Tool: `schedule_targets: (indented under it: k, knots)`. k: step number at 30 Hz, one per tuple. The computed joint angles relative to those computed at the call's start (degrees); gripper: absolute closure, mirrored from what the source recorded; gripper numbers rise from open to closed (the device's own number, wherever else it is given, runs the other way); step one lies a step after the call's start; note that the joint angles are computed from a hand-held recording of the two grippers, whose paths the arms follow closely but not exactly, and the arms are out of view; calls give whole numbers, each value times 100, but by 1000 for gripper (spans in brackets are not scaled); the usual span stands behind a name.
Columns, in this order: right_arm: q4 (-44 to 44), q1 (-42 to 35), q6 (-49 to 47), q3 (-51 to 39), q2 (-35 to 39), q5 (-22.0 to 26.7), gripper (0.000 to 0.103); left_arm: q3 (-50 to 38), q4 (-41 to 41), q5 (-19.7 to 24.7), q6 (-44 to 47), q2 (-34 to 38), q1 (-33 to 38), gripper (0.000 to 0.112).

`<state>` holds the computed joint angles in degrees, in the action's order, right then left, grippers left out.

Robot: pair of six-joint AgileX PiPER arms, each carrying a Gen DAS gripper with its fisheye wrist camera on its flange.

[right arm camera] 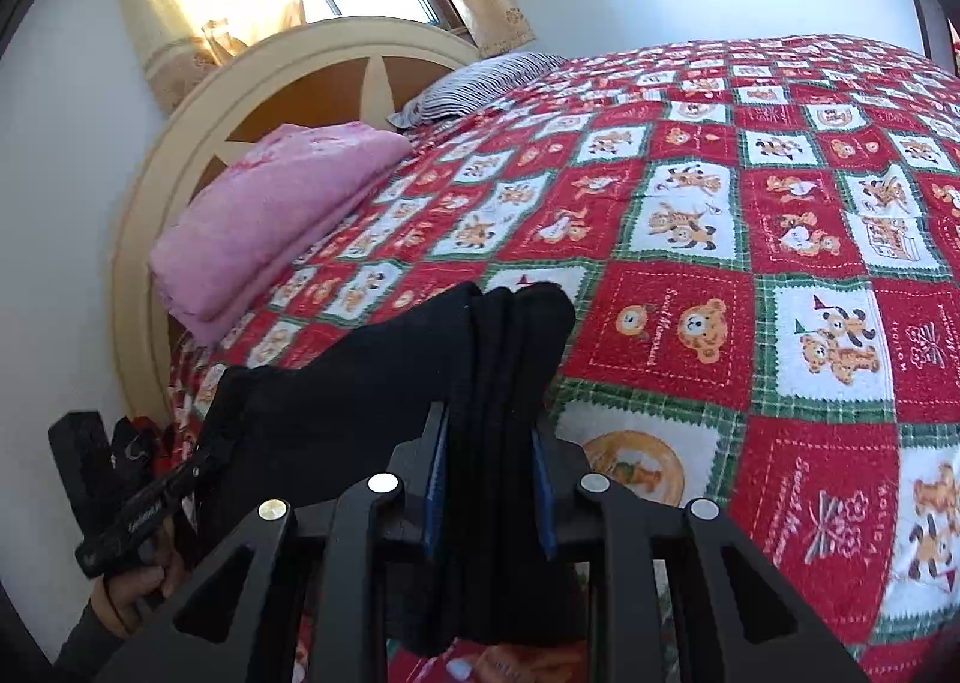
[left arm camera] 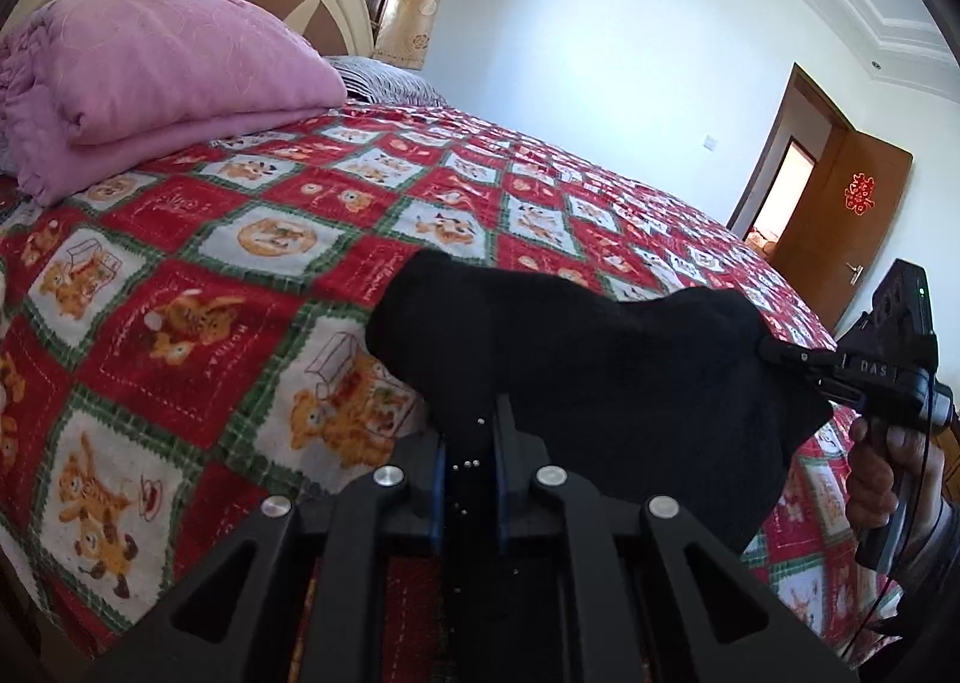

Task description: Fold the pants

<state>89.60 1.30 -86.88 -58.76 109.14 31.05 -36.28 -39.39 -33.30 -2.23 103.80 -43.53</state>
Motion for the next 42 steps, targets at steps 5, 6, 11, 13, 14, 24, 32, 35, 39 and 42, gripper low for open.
schedule_targets:
  k: [5, 6, 11, 13, 14, 24, 32, 35, 39, 42]
  knots:
    - [-880, -29, 866, -312, 303, -136, 74, 27, -359, -172, 80, 129, -123, 72]
    - [-777, -87, 765, -261, 302, -102, 72, 6, -581, -208, 184, 173, -146, 61]
    - [-683, -117, 572, 93, 57, -452, 50, 101, -1092, -277, 475, 108, -253, 43]
    - [-825, -135, 783, 78, 80, -523, 43, 49, -1483, -221, 821, 75, -329, 38]
    - [-995, -170, 1033, 7, 134, -468, 42, 5, -1808, -197, 1080, 50, -385, 36]
    - [-429, -386, 764, 621, -468, -1029, 38, -71, -4087, -613, 2922, -267, -1227, 33]
    - [-656, -835, 645, 1301, -1107, -804, 38, -459, -5346, -1123, 4143, -401, -1925, 33]
    - [-649, -814, 498, 1604, -1440, -751, 38, -566, -5606, -1339, 4445, -496, -2151, 33]
    - [-750, -798, 368, 2177, -2214, -593, 38, -612, -5881, -1618, 4741, -695, -2466, 33]
    - [-1101, -720, 534, 2621, -3029, -549, 38, -587, -6028, -1875, 4828, -908, -2742, 30]
